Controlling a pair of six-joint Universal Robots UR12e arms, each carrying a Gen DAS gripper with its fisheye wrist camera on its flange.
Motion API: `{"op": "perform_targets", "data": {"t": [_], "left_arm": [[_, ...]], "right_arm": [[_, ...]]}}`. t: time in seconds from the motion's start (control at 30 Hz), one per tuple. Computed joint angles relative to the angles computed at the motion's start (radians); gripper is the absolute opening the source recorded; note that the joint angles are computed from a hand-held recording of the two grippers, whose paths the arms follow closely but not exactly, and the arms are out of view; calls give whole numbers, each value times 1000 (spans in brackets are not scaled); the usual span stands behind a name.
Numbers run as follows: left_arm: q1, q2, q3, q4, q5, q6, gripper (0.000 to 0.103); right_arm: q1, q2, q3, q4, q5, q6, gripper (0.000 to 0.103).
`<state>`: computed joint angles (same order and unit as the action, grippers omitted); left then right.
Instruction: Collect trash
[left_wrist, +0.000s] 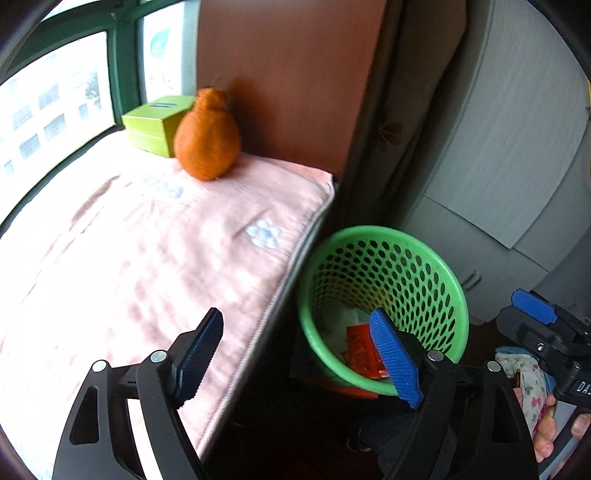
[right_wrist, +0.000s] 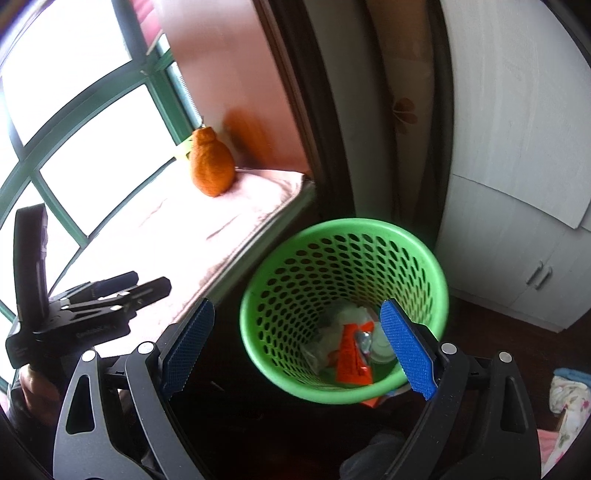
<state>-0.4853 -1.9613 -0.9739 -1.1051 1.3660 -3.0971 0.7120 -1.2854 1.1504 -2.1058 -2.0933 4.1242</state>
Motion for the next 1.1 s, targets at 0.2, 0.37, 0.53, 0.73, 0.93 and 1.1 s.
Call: {"op": "perform_targets", "data": {"t": [0.2, 0.37, 0.53, 0.73, 0.93, 1.1], "left_arm": [[24, 39, -37, 41, 39, -24, 84], [40, 74, -79, 95, 82, -56, 87], [58, 105, -115, 123, 115, -77, 89], [84, 131, -143, 140, 138, -113, 91], [104, 155, -169, 154, 153, -134, 92], [117, 174, -190, 169, 154, -147, 92]], "right_arm": [[13, 34, -57, 2, -5, -34, 91], [21, 61, -100, 2, -10, -57, 92], [27, 88, -140, 5, -6, -74, 92], [36, 122, -194, 0, -3, -102, 93], [46, 149, -241, 5, -18, -118, 95], [54, 162, -266, 21, -26, -123, 95]]}}
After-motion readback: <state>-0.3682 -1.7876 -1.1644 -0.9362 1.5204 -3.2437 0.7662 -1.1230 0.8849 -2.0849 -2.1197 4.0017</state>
